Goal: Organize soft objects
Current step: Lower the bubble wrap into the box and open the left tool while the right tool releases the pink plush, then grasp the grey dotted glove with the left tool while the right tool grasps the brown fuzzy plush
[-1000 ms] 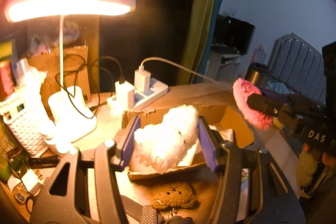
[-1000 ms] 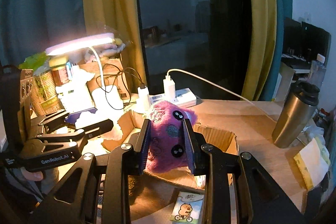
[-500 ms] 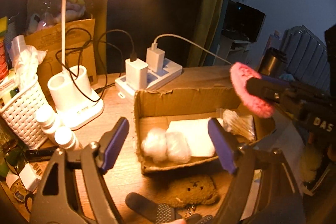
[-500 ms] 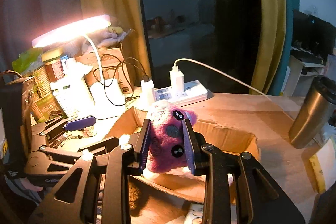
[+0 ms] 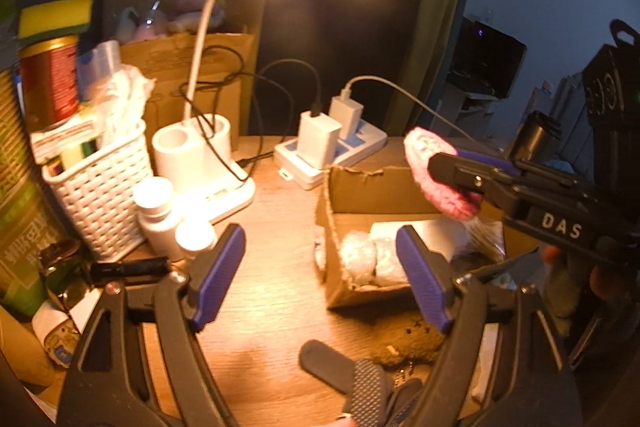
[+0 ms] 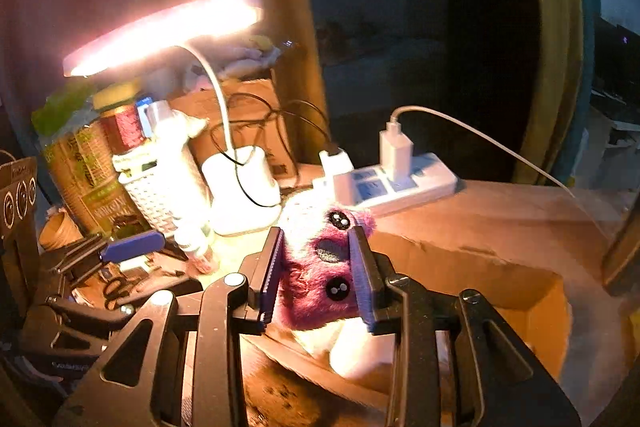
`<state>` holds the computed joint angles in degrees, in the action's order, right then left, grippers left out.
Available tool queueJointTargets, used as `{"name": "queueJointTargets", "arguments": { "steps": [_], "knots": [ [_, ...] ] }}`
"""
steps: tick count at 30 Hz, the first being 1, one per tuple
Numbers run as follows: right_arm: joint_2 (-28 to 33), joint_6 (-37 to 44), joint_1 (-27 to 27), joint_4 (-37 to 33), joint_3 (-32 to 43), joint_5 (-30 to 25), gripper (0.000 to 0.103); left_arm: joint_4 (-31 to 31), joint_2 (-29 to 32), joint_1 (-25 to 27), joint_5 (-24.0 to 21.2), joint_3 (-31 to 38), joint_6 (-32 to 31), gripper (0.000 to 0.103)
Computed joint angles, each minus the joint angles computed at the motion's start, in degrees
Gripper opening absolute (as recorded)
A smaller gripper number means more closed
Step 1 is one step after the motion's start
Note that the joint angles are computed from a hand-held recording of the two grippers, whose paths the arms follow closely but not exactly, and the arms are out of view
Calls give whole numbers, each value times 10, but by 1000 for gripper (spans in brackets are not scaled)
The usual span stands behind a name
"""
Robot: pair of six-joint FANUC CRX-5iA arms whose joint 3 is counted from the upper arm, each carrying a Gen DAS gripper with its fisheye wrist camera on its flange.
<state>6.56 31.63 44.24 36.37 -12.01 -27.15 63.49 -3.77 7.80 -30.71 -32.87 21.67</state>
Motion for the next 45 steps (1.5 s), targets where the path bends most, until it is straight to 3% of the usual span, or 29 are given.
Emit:
{"name": "queueJointTargets", "arguments": {
  "steps": [3,27,45],
  "knots": [
    [10,-21,2,27,4,-2,55,1,-4,9,-2,-4,-1,79],
    [-88,-140,47,130,-97,-72,55,54,-76,6,-6,-68,-39,79],
    [-113,-165,88,120,-139,-90,55,45,-113,15,-20,-113,-37,79]
  ]
}}
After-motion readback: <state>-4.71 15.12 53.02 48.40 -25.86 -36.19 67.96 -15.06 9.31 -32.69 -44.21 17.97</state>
